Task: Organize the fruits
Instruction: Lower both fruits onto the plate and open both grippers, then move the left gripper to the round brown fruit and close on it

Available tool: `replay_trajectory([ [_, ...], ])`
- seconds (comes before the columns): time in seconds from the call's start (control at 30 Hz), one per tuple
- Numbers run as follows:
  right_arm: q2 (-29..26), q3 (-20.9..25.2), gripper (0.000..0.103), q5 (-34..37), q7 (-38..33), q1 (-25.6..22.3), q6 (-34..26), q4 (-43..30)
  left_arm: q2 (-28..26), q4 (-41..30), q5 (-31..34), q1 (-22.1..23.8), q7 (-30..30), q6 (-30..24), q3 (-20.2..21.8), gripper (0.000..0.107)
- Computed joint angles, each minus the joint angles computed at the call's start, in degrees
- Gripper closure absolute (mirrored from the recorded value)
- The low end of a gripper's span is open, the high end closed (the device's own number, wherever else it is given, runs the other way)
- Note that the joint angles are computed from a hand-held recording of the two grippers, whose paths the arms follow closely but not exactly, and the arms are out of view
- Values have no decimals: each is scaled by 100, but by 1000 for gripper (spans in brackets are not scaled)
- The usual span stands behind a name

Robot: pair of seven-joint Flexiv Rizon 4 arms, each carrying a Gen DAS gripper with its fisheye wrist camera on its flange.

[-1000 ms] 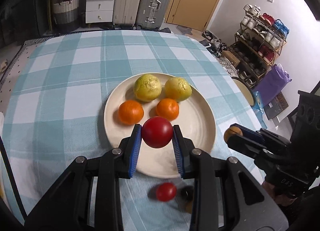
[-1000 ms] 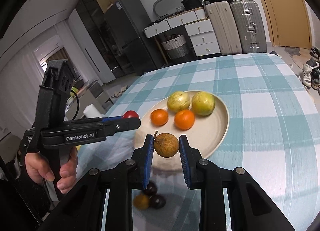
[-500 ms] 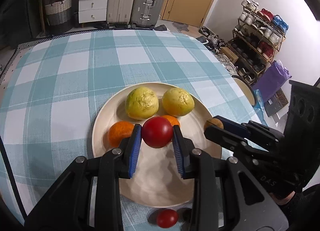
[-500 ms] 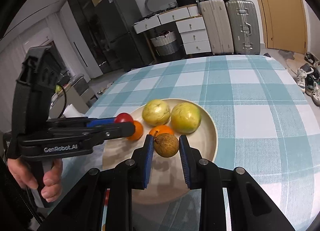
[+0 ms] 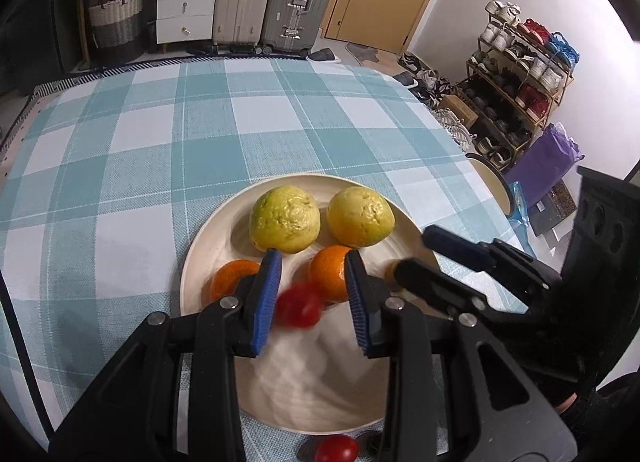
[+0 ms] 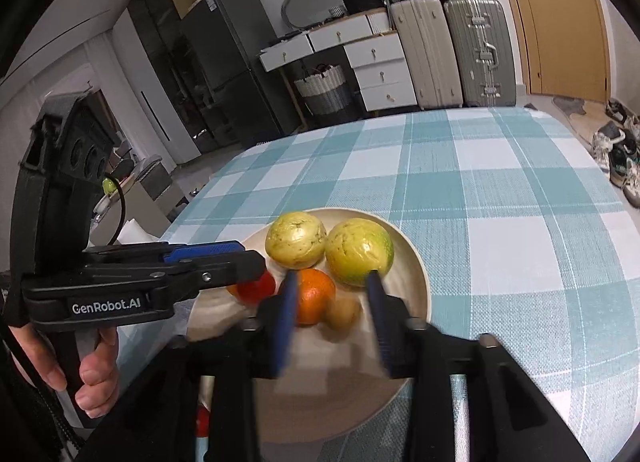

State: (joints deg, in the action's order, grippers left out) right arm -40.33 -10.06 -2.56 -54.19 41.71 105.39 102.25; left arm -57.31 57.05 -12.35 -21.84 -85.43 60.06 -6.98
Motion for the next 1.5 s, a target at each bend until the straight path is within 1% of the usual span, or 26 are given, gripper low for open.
replay_trajectory([
  [0.03,-7,-148,49,74,-38,139,204,65,32,60,0,9,13,78,-19,75],
  [0.13,20,-411,48,334,-144,406,339,150,141,241,-1,28,48,276,-48,73],
  [0.17,35,-435,48,427,-169,443,405,182,177,293,-2,37,69,305,-57,71],
  [0.23,71,-460,44,600,-202,496,441,228,264,432,-13,49,72,390,-67,71],
  [0.27,85,-454,39,655,-225,500,453,244,312,511,-13,51,66,443,-63,70],
  [0.37,151,-469,38,827,-305,557,527,335,458,765,4,54,12,613,-26,70],
  [0.43,202,-516,36,950,-349,632,547,400,569,948,27,42,-54,715,17,70],
  [0.47,213,-552,29,1041,-356,684,593,427,623,1035,49,31,-86,771,42,68],
  [0.5,219,-666,20,1209,-353,814,674,471,671,1107,88,4,-126,820,89,67],
  [0.57,230,-797,13,1462,-420,989,845,541,782,1256,228,-99,-264,949,255,64],
  [0.67,305,-876,12,1715,-667,1168,952,614,958,1545,333,-130,-346,1199,270,60],
  [0.7,335,-924,11,1788,-759,1250,945,638,1021,1627,397,-194,-429,1269,356,59],
  [0.73,358,-929,10,1835,-830,1284,935,648,1060,1667,455,-242,-489,1305,420,53],
  [0.77,394,-988,7,1904,-901,1375,896,671,1106,1706,543,-341,-622,1338,565,41],
  [0.8,420,-1060,4,1984,-948,1470,859,691,1140,1712,646,-479,-842,1330,777,34],
  [0.83,445,-1141,3,2065,-986,1576,847,721,1178,1756,715,-522,-969,1389,841,28],
  [0.9,495,-1205,3,2150,-1055,1691,849,768,1265,1900,788,-490,-1041,1582,774,27],
  [1.0,586,-1353,1,2282,-1125,1894,806,862,1357,1945,983,-658,-1322,1552,1021,25],
  [1.1,670,-1450,1,2360,-1163,2038,812,939,1469,2070,1099,-660,-1437,1569,1008,24],
  [1.17,714,-1511,1,2432,-1220,2141,888,992,1551,2140,1235,-774,-1631,1530,1174,19],
  [1.23,760,-1574,0,2508,-1324,2247,919,1029,1625,2236,1339,-801,-1794,1566,1225,18],
  [1.3,796,-1798,0,2653,-1466,2509,912,1092,1696,2342,1388,-774,-1883,1605,1192,15],
  [1.37,826,-1965,0,2766,-1571,2709,917,1148,1790,2508,1434,-770,-2010,1698,1201,8],
  [1.4,832,-2102,0,2850,-1623,2859,910,1181,1838,2598,1456,-760,-2050,1765,1190,7],
  [1.5,866,-2240,0,2958,-1719,3044,955,1256,1926,2754,1534,-806,-2185,1853,1258,6],
])
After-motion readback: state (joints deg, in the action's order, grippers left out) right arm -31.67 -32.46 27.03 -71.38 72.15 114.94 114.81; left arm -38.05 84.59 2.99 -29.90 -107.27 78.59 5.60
